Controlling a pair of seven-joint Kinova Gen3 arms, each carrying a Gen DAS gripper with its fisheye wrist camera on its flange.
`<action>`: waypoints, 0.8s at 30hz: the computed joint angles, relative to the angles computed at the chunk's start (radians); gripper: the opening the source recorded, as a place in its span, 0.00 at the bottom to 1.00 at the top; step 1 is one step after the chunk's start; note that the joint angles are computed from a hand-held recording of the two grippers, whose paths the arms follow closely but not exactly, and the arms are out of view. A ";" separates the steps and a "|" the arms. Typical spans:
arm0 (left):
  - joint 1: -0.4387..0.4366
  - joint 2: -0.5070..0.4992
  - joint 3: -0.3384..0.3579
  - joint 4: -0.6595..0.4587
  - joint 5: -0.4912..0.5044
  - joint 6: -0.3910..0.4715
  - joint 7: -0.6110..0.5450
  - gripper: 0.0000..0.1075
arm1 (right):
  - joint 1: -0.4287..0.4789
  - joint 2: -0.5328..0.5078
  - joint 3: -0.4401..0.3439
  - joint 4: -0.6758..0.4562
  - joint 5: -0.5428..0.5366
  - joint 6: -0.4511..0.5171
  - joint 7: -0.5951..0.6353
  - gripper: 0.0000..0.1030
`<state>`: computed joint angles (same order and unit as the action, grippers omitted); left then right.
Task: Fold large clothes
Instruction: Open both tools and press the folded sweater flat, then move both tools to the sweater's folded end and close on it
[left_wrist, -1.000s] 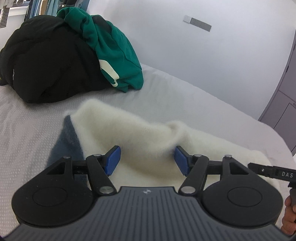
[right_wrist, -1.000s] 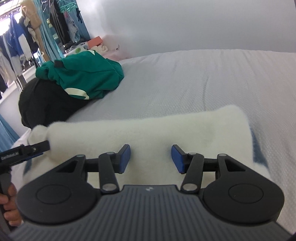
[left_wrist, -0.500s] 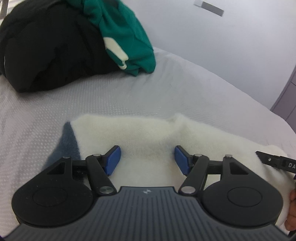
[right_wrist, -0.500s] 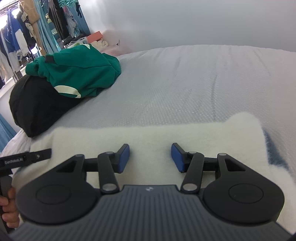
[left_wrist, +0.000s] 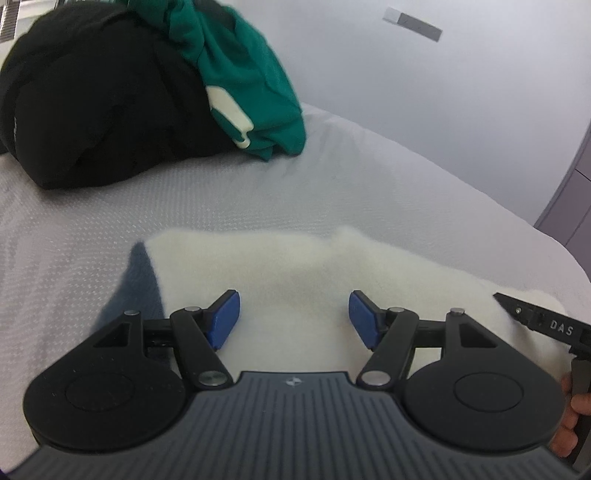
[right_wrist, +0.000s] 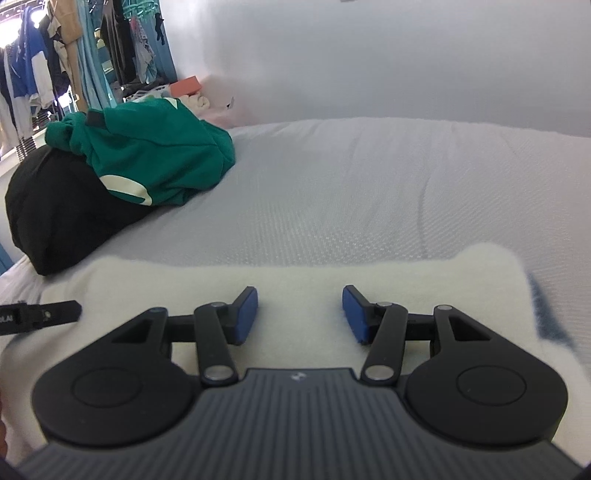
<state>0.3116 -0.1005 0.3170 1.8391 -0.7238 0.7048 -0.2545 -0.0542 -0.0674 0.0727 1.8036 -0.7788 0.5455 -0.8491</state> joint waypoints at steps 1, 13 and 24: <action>0.006 -0.014 0.009 0.005 -0.004 0.008 0.008 0.66 | 0.000 -0.017 -0.003 0.008 0.009 -0.003 -0.004 0.53; -0.049 -0.263 0.189 0.060 0.146 0.058 0.046 0.66 | -0.080 -0.276 0.096 0.085 0.125 0.116 -0.067 0.60; -0.184 -0.366 0.356 0.067 0.301 0.078 0.034 0.74 | -0.179 -0.397 0.207 0.148 0.164 0.157 -0.236 1.00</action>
<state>0.1272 -0.4660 0.6727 1.9065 -0.4227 0.7829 -0.2206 -0.2336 -0.4647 0.2793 1.9517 -0.6152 0.7023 -1.0850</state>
